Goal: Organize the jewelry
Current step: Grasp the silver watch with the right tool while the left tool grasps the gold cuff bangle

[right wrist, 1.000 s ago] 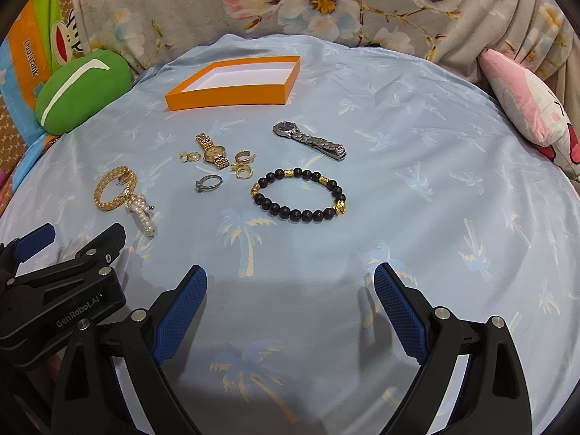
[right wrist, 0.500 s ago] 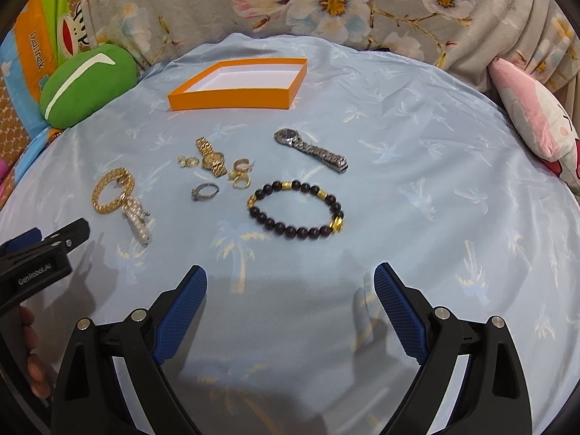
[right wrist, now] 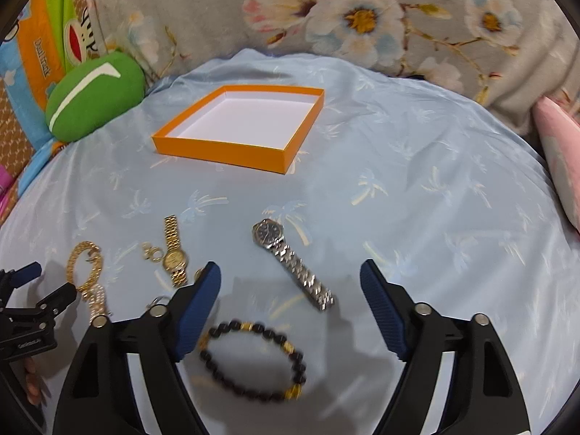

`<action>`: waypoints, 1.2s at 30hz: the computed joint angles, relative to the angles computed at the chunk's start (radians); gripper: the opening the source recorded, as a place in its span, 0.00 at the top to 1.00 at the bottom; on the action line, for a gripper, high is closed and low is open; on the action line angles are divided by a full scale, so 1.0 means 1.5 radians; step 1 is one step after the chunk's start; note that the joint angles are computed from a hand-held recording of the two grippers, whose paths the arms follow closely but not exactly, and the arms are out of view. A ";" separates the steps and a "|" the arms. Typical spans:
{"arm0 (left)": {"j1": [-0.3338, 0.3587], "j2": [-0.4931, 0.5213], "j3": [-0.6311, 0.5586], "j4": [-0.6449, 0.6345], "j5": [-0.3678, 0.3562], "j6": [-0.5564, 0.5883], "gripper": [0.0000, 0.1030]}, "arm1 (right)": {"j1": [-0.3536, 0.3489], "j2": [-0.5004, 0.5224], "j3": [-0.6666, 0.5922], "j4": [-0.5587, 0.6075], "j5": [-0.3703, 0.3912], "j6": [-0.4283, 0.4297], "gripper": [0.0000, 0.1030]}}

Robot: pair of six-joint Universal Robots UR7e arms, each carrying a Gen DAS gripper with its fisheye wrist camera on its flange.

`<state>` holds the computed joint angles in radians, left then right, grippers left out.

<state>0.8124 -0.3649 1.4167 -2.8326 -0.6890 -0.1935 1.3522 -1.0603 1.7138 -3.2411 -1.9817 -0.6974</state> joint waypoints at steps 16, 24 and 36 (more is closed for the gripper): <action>0.011 0.010 -0.029 0.028 -0.034 0.016 0.07 | -0.007 0.054 -0.101 0.136 0.015 -0.037 0.78; 0.015 0.022 -0.054 0.036 -0.045 0.041 0.07 | -0.011 0.050 -0.085 0.112 0.025 -0.002 0.78; 0.013 0.044 -0.083 0.019 -0.050 0.100 0.29 | -0.011 0.052 -0.081 0.097 0.024 0.015 0.78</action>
<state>0.8314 -0.2995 1.2928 -2.8033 -0.7639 -0.0441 1.3350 -0.9828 1.5920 -3.0959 -1.9462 -0.6743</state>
